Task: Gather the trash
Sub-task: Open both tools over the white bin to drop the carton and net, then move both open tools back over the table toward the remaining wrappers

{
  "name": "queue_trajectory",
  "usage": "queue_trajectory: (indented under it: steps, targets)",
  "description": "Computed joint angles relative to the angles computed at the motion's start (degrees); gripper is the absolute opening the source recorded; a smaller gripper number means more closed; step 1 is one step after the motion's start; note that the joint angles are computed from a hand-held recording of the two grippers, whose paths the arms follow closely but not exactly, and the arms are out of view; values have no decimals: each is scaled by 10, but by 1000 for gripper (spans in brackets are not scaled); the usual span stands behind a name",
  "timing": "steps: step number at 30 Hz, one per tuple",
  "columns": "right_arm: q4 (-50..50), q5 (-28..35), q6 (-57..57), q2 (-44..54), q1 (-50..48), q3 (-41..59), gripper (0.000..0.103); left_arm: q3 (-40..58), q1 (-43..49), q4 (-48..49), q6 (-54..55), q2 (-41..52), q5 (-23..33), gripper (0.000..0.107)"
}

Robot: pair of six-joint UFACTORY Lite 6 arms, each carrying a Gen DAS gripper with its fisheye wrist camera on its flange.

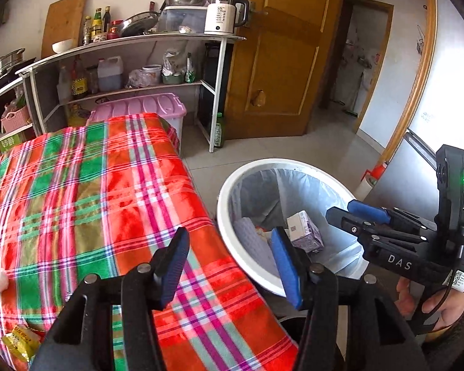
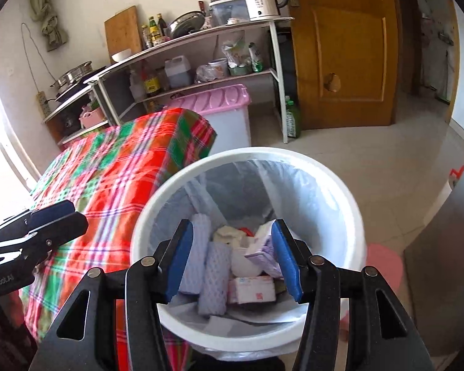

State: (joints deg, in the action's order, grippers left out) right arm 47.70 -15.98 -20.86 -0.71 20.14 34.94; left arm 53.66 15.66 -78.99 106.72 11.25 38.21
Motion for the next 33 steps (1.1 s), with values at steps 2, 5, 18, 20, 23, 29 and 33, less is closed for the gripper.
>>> queue_trajectory:
  steps: [2, 5, 18, 20, 23, 29, 33]
  targets:
    - [18, -3, -11, 4, 22, 10, 54, 12, 33, 13, -8, 6, 18, 58]
    - [42, -7, -24, 23, 54, 34, 54, 27, 75, 18, -2, 16, 31, 59]
    - [150, -2, -128, 174, 171, 216, 54, 180, 252, 44, -11, 135, 68, 61]
    - [165, 4, -146, 203, 184, 252, 54, 206, 272, 47, -12, 157, 71, 61]
    - [234, 11, -219, 246, 205, 311, 54, 259, 299, 63, -34, 196, 82, 61]
    - [391, 25, -393, 330, 240, 434, 54, 367, 340, 93, -73, 270, 89, 61]
    - [559, 35, -583, 404, 258, 547, 54, 463, 359, 124, -129, 333, 99, 62]
